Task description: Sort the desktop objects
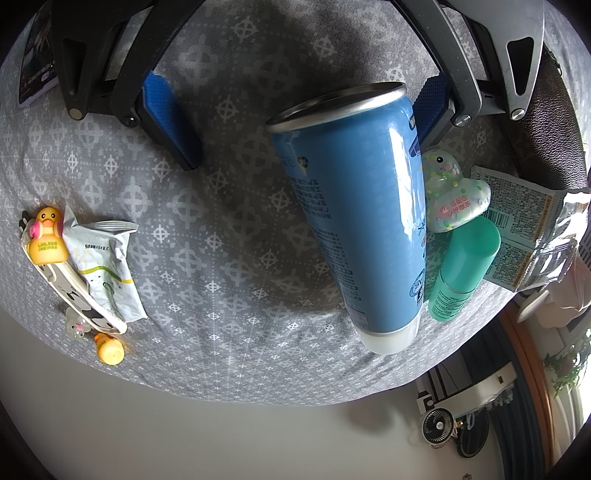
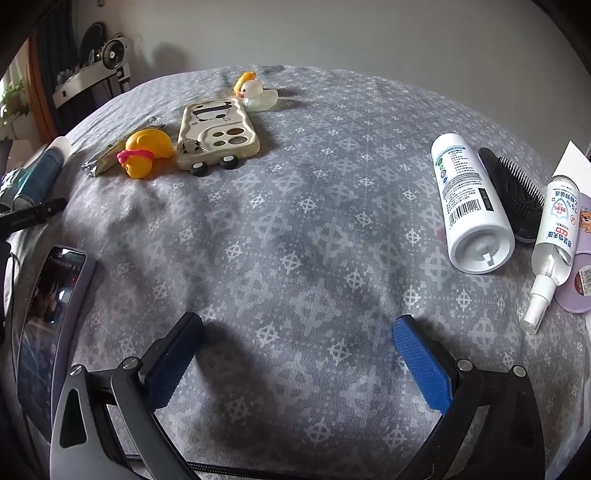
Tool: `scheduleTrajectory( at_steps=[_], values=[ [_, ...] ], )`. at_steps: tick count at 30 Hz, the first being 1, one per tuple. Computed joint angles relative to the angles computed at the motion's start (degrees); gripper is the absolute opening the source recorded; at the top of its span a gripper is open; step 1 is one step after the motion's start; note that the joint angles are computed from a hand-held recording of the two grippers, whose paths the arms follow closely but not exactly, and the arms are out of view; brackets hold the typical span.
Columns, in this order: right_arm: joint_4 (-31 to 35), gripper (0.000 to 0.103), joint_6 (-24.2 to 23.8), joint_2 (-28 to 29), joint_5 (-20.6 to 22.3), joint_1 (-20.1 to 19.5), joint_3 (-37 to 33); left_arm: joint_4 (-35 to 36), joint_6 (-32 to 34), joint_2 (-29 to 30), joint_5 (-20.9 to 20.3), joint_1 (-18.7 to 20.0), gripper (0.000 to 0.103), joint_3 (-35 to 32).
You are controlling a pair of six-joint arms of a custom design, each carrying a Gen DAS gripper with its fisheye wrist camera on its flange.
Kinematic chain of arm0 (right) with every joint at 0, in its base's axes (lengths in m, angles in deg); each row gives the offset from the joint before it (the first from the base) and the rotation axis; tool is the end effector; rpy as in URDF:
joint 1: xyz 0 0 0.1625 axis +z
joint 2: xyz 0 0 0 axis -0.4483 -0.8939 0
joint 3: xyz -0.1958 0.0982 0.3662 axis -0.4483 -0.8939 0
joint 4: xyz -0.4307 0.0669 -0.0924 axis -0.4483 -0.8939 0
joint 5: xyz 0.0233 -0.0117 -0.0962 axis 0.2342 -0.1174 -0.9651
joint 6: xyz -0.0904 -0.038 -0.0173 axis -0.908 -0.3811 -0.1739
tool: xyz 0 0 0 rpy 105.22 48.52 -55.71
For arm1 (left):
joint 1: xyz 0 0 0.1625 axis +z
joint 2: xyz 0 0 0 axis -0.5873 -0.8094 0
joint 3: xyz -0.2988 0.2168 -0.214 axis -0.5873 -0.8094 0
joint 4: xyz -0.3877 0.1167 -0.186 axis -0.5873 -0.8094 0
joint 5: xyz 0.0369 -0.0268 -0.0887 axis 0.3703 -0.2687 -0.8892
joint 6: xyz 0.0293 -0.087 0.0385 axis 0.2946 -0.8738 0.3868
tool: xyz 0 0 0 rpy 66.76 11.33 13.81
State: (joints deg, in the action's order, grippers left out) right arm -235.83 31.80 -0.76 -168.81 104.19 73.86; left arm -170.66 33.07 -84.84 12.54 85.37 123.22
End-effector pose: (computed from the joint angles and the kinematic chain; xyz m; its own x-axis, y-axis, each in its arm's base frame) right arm -0.0077 -0.3739 0.1492 -0.6394 0.3290 0.6949 -0.2248 0.7843 -0.5782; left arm -0.2003 -0.5464 0.0855 -0.5956 0.3900 -0.7023 0.6874 0.6998 -0.1944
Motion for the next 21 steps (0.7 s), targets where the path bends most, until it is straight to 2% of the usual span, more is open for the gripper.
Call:
scheduleTrajectory(
  at_steps=[21],
  values=[
    [-1.1, 0.103, 0.0, 0.3, 0.4, -0.2, 0.4, -0.1, 0.1, -0.1, 0.0, 0.0, 0.103, 0.1]
  ],
)
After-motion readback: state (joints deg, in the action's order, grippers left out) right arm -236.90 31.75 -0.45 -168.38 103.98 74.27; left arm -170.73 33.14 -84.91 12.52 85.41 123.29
